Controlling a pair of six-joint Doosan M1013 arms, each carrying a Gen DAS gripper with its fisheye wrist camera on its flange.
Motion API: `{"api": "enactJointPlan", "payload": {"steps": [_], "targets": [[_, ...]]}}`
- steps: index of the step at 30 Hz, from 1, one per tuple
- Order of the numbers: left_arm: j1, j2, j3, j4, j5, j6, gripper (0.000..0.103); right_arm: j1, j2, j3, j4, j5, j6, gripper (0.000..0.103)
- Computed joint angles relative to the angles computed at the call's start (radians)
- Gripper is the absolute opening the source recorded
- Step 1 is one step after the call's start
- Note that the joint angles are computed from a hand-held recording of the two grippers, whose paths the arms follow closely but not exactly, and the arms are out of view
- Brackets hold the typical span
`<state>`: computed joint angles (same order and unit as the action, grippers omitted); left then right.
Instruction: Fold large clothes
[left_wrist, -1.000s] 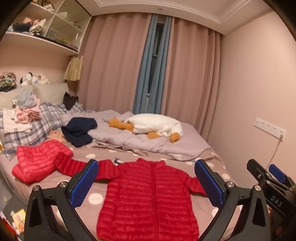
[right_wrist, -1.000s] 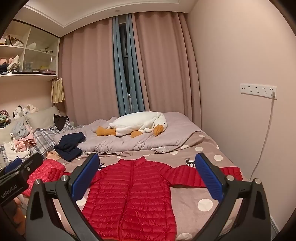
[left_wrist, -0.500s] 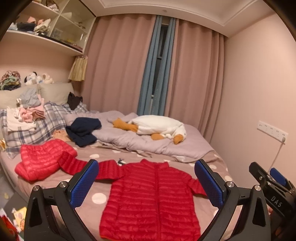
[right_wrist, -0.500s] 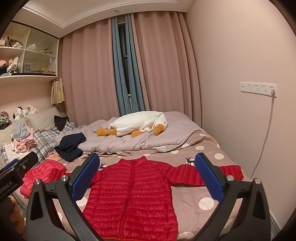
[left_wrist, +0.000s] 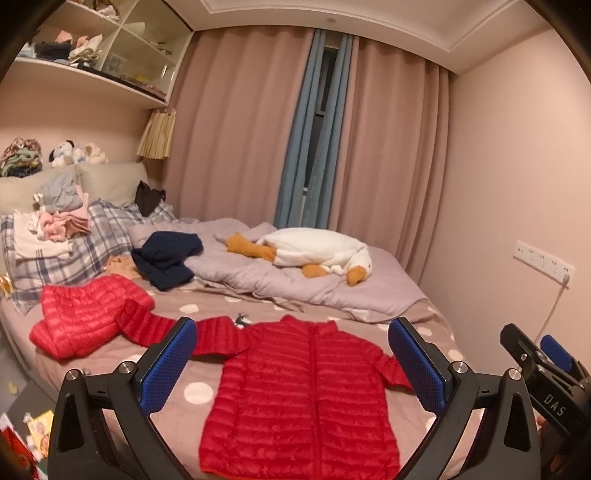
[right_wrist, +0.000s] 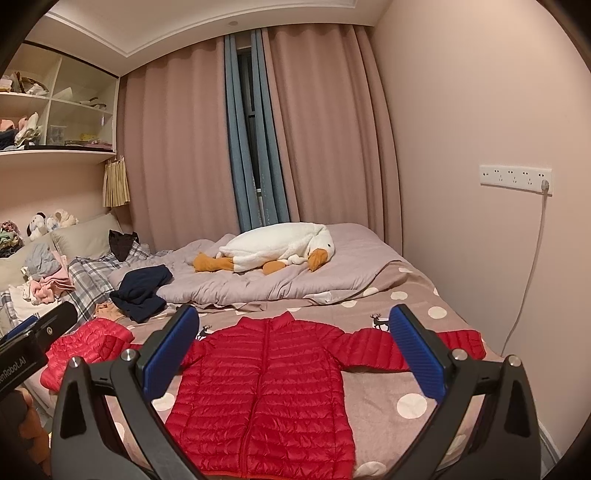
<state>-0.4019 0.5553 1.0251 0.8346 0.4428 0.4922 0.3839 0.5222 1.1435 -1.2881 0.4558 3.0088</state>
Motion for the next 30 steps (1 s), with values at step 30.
{"api": "enactJointPlan", "payload": {"steps": [30], "targets": [[0.0, -0.011, 0.023, 0.112, -0.001, -0.119, 0.102, -0.001, -0.002, 0.007, -0.023, -0.024, 0.037, 0.103]]}}
